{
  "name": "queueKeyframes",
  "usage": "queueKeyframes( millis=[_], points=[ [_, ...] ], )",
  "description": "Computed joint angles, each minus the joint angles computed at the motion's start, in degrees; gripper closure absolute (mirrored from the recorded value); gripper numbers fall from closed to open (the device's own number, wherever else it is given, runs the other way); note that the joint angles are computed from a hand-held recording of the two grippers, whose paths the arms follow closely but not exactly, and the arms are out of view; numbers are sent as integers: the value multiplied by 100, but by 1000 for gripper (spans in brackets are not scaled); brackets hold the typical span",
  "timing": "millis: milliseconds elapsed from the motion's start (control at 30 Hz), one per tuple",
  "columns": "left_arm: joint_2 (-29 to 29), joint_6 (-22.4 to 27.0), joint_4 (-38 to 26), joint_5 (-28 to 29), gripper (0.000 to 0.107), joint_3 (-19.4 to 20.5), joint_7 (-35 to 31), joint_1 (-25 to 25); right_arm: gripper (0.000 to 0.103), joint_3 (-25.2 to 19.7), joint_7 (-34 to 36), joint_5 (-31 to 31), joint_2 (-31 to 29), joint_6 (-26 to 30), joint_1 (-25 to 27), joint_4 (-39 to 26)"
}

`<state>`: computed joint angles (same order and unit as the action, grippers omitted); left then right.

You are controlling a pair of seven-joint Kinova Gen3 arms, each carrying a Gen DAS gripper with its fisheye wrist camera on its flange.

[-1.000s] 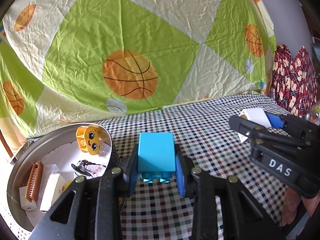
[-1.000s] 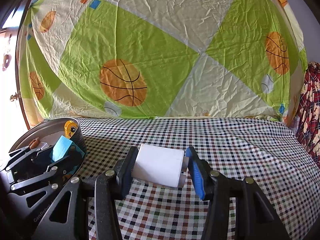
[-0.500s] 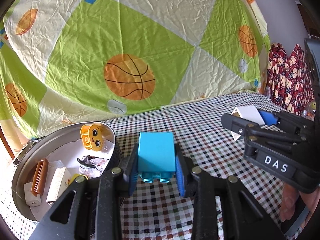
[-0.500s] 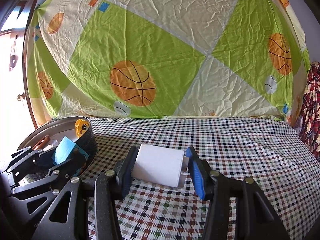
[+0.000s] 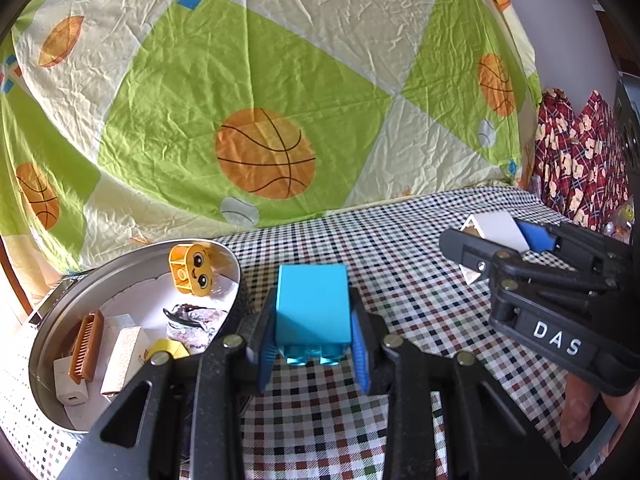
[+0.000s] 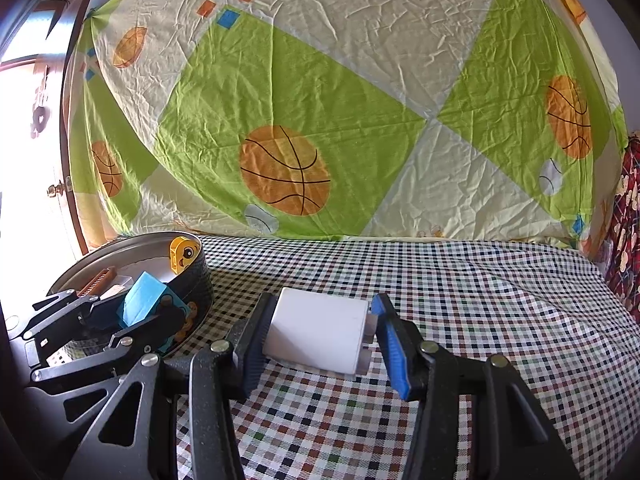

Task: Organize rigid objects
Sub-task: 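Lift the blue brick and white cube and carry both toward the tin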

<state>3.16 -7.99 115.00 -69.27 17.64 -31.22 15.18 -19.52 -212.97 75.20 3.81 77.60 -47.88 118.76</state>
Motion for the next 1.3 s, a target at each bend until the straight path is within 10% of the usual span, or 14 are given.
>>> queueKeyframes(
  millis=[800,1300],
  points=[
    [-217,-446,226,-660,77,-646,990,70,51,-17,49,327,152,-106,-175,-49],
    [-354,-711,468,270,77,-894,181,24,51,15,122,449,253,-102,-298,-108]
  ],
)
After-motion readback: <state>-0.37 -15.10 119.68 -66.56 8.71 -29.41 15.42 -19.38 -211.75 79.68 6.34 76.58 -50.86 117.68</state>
